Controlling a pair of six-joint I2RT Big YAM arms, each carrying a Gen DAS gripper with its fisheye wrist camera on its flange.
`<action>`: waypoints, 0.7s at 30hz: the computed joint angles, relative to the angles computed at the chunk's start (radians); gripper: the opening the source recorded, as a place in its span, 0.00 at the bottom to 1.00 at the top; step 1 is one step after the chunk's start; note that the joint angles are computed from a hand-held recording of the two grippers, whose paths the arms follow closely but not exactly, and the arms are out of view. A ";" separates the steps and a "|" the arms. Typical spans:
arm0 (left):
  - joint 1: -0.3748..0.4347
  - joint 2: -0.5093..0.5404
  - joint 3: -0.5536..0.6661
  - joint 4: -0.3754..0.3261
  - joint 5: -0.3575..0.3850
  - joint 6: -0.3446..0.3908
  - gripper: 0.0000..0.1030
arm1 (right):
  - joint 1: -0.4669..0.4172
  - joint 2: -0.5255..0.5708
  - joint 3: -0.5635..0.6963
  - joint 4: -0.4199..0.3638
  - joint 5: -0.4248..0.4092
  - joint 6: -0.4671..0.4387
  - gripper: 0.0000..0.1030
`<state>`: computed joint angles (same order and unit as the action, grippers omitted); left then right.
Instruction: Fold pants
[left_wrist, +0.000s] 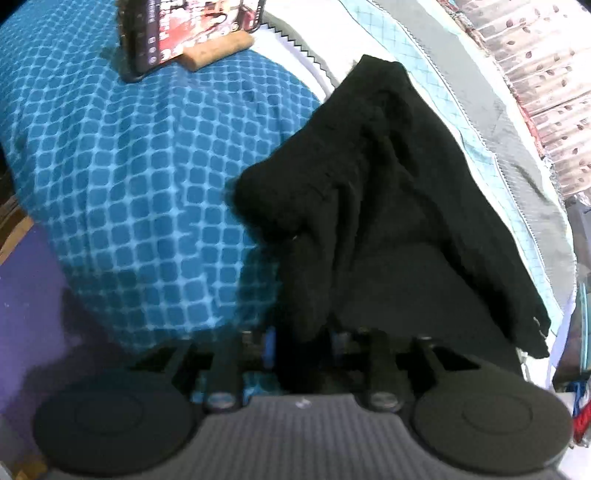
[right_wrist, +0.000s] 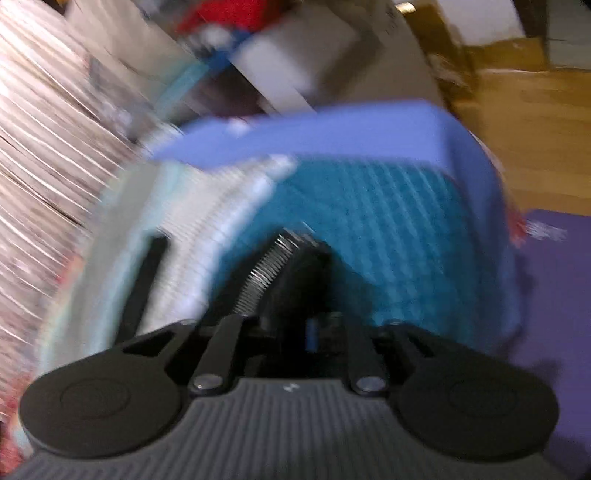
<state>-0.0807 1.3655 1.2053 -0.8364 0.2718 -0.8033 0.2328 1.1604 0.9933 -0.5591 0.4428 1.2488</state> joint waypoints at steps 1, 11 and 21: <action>0.004 -0.015 -0.003 -0.009 0.006 0.015 0.38 | 0.001 -0.015 -0.003 -0.009 -0.004 0.016 0.34; 0.045 0.032 0.280 -0.083 -0.280 0.505 0.58 | -0.008 -0.031 0.204 -0.273 0.214 -0.048 0.50; -0.049 0.721 1.070 -0.185 -0.470 1.009 0.89 | -0.061 0.683 1.034 -0.326 -0.200 -0.436 0.53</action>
